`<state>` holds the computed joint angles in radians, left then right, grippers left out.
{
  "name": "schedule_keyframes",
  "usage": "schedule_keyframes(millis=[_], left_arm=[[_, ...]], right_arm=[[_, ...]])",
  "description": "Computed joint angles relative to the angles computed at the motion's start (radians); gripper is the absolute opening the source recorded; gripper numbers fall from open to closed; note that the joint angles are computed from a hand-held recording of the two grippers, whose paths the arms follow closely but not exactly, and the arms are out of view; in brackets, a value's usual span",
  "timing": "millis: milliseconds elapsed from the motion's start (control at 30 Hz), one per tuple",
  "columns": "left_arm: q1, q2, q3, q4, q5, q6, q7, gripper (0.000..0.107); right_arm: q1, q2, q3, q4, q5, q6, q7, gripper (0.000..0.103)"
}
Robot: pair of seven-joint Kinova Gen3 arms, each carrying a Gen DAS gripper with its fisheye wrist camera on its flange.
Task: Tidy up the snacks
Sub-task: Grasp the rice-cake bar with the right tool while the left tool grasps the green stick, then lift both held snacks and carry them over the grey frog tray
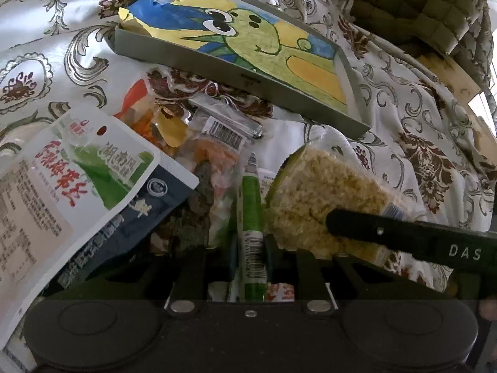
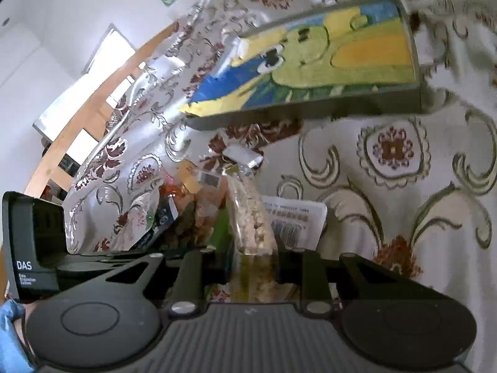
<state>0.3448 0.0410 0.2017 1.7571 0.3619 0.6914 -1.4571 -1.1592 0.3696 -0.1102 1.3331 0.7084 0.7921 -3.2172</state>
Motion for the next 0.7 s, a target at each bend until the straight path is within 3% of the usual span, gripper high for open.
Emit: schedule_keyframes(millis=[200,367,700], left_arm=[[-0.011,-0.043,-0.013,0.038,0.076,0.013,-0.028,0.018],[-0.004,-0.086,-0.017,0.079,0.141,-0.027,-0.065,0.018],[-0.002,-0.099,-0.04,0.089,0.256,-0.032,-0.087,0.018]], right_arm=[[-0.057,0.009,0.007,-0.039,0.068,0.109,-0.012,0.022],[-0.092,0.009,0.008,-0.046,0.141,0.157,-0.057,0.022],[-0.125,-0.007,-0.001,-0.007,0.303,0.252,-0.261,0.022]])
